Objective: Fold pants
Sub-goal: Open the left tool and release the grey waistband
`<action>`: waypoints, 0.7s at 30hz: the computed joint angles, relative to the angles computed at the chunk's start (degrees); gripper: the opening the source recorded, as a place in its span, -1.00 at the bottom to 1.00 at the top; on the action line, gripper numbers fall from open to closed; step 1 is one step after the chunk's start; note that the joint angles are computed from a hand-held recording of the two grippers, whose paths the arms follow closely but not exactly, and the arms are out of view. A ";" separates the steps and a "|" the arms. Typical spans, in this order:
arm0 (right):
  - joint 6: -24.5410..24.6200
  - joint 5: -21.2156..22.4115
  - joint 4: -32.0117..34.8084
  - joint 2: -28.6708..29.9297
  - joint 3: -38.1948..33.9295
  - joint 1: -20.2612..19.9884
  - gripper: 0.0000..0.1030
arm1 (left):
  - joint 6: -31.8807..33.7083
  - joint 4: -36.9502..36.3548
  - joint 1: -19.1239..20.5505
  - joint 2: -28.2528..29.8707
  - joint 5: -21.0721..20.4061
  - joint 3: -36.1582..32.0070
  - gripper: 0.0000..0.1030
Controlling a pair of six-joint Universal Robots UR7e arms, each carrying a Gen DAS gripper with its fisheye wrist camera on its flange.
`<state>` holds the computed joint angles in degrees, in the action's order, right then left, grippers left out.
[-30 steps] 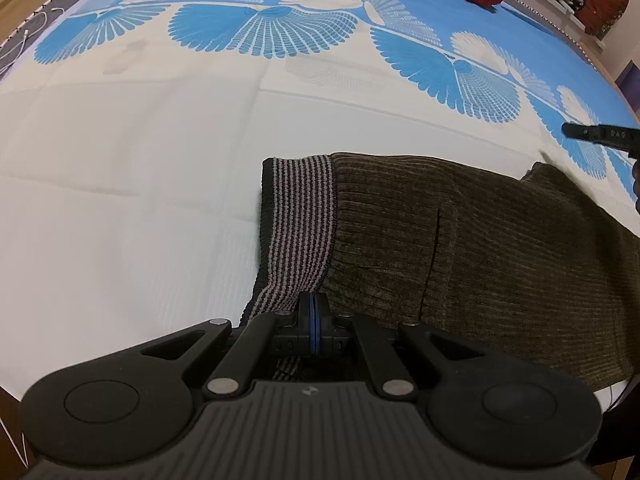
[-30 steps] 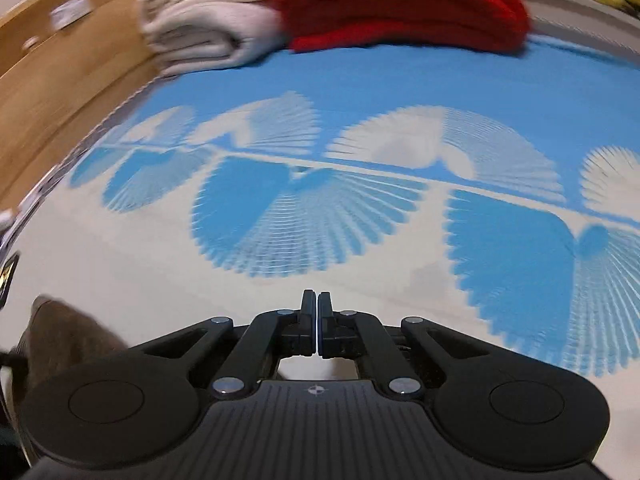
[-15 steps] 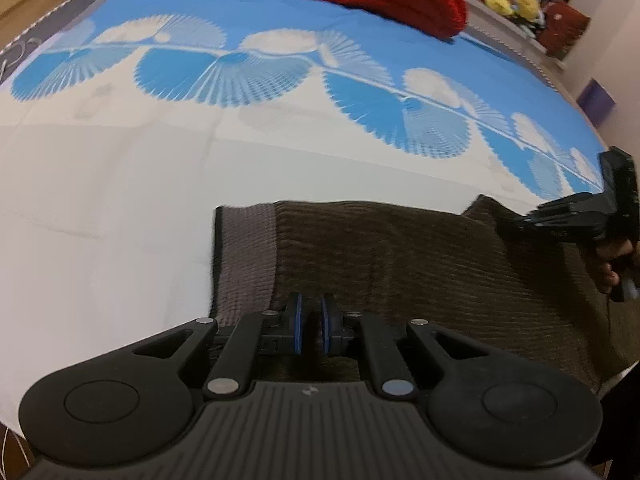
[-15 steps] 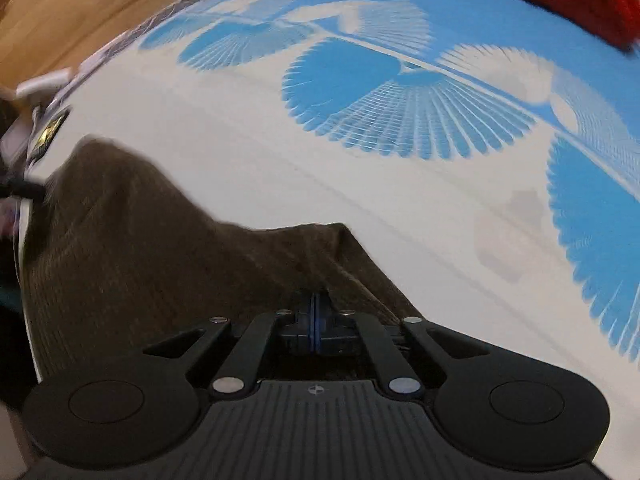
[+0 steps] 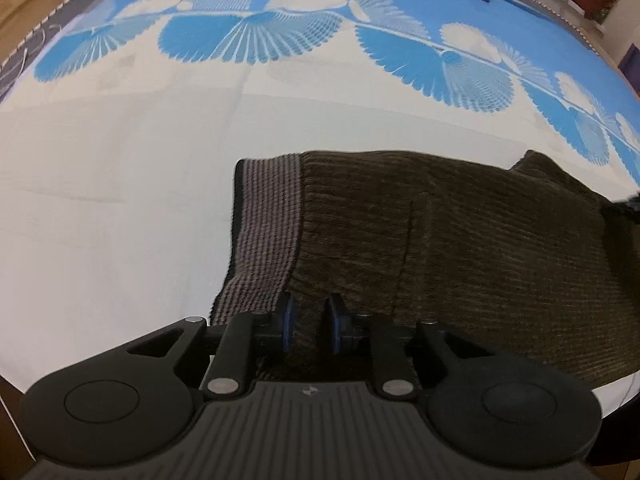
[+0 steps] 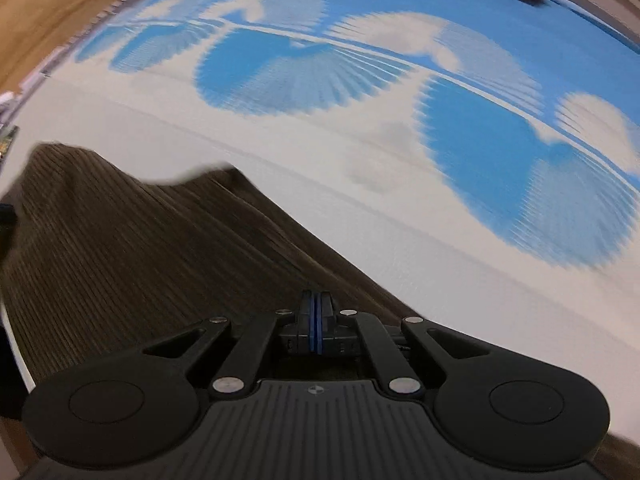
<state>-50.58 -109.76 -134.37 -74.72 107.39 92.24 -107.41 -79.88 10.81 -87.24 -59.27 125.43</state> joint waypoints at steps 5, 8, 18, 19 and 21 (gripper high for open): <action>-1.81 -8.10 -8.96 -6.08 2.38 -3.92 -0.82 | -0.58 -1.32 -1.15 1.33 4.19 -0.63 -0.60; 0.15 -4.59 -14.00 -12.52 3.56 -8.55 -0.75 | -0.26 -3.07 -1.09 3.45 7.15 -1.80 -0.57; 7.53 24.21 -20.41 -34.72 9.06 -37.64 -0.27 | 8.37 -9.08 0.51 12.27 12.93 -6.49 -0.57; 8.80 26.55 -20.66 -35.81 9.52 -40.94 -0.25 | 8.42 -8.80 0.52 12.93 13.14 -6.97 -0.57; 16.48 28.84 -18.11 -36.84 7.89 -45.42 -0.26 | 8.31 -8.42 0.57 14.05 13.58 -7.69 -0.57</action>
<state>-34.10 -80.92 -152.49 -111.56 115.29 46.82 -99.10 -88.30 11.38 -73.19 -45.69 117.74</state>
